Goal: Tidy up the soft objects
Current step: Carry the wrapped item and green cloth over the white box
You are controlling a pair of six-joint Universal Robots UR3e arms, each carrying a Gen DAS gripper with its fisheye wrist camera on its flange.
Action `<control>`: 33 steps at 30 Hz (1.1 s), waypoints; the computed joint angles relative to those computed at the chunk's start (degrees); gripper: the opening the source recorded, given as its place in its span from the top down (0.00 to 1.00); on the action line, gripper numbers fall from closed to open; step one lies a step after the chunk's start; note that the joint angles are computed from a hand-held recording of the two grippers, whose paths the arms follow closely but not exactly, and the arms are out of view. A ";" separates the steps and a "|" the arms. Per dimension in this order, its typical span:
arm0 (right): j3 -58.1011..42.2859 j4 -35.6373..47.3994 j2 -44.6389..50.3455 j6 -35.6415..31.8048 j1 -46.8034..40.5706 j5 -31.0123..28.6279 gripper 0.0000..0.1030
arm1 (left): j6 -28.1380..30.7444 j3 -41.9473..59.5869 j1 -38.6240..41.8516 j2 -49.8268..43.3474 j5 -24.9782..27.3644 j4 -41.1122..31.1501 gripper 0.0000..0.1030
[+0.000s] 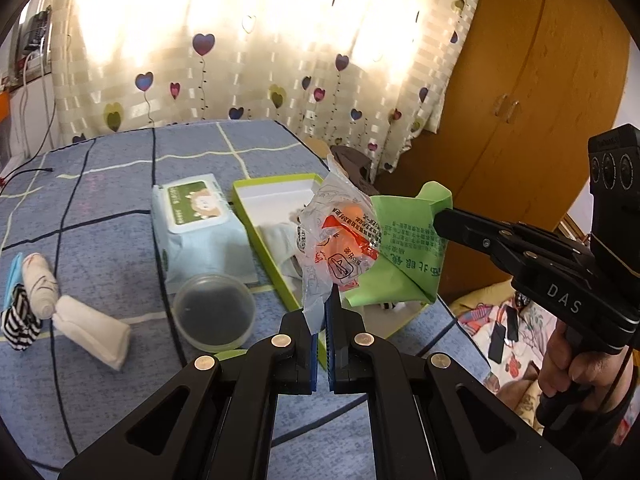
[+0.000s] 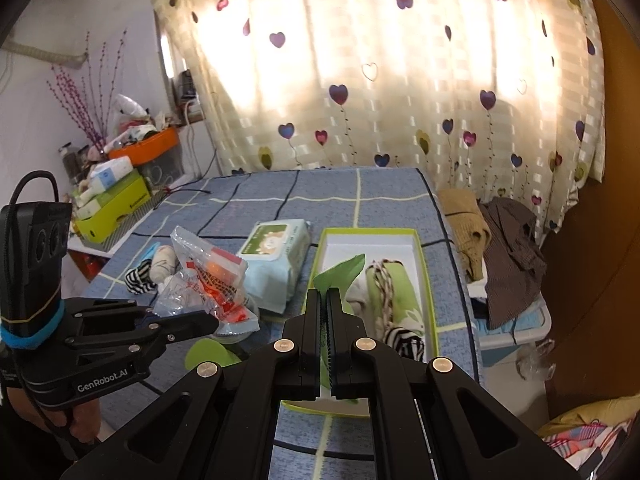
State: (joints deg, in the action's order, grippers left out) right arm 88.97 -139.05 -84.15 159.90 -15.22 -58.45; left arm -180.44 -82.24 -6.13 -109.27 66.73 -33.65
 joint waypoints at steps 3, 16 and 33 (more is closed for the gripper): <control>0.16 0.18 0.52 -0.32 -0.93 0.41 0.97 | -0.10 1.57 -0.96 -1.53 0.42 -0.74 0.97; 1.87 -0.02 3.56 -0.92 -3.99 0.23 0.97 | -0.54 9.56 -5.27 -9.46 2.11 -5.34 0.97; 2.95 2.58 8.76 -4.64 -4.23 -3.73 0.97 | -0.58 19.87 -8.71 -18.68 3.44 -13.32 0.97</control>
State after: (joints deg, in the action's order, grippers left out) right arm 91.92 -136.47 -75.39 155.26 -19.45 -62.17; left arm -181.02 -62.37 -14.84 -127.96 70.16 -46.96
